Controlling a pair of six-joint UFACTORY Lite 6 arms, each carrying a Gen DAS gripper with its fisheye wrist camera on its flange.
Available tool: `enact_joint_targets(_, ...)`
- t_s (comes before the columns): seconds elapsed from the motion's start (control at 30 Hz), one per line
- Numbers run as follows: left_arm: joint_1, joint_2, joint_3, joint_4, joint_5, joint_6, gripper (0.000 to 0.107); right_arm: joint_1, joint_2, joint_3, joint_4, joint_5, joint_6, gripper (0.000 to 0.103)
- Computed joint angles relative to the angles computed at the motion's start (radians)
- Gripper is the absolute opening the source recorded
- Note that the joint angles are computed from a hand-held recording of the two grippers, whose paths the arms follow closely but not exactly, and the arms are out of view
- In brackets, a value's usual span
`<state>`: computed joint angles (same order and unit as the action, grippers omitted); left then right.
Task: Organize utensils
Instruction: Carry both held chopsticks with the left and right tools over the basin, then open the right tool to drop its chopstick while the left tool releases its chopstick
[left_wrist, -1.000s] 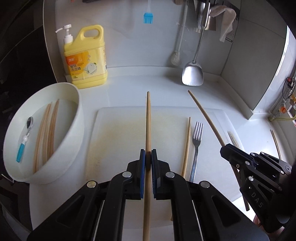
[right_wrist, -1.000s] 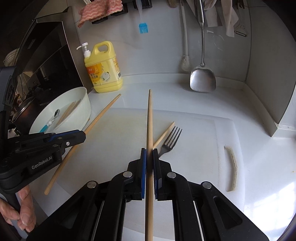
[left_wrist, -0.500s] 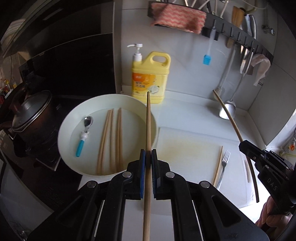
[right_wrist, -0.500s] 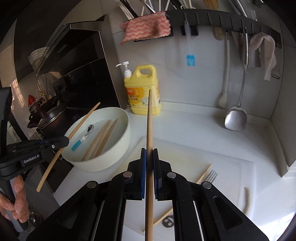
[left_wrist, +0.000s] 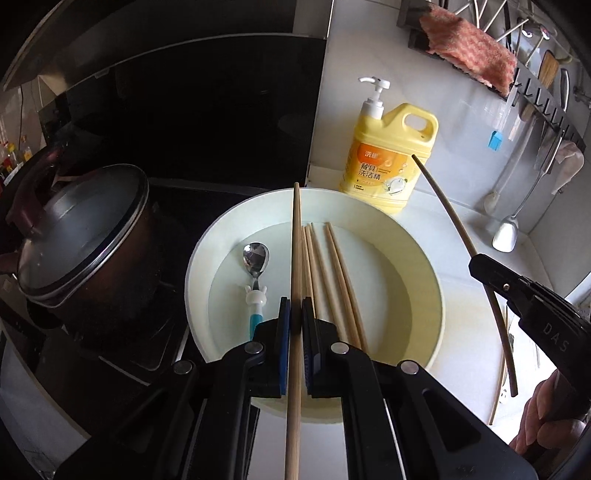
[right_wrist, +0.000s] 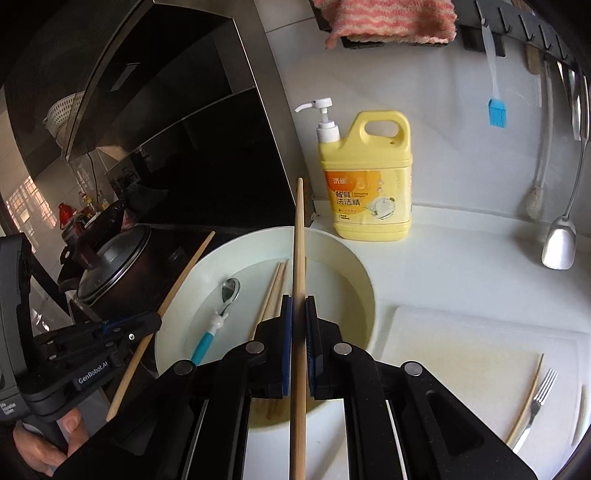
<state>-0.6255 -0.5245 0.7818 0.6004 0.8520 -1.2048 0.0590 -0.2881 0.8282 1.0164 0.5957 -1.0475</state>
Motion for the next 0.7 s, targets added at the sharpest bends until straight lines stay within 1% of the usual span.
enact_joint_targets(0.13,0.184,0.03,-0.032,-0.113,-0.154,0.204,0.007,0.154,0.117,0.053,-0.058,-0.135,0.152,0.007)
enact_joint_targets(0.2,0.26,0.053,-0.05,-0.192,-0.222,0.308,0.007,0.193,0.182,0.089,-0.08,-0.16,0.205,0.007)
enact_joint_targets(0.3,0.323,0.103,-0.062,-0.25,-0.293,0.386,0.007,0.239,0.279,0.151,-0.165,-0.194,0.306,0.007)
enact_joint_targets(0.5,0.39,0.195,-0.06,-0.316,-0.38,0.469,0.007,0.249,0.462,0.283,-0.258,-0.165,0.425,0.007)
enact_joint_targets(0.7,0.388,0.28,-0.034,-0.306,-0.407,0.454,0.007,0.25,0.581,0.388,-0.379,-0.113,0.562,0.007)
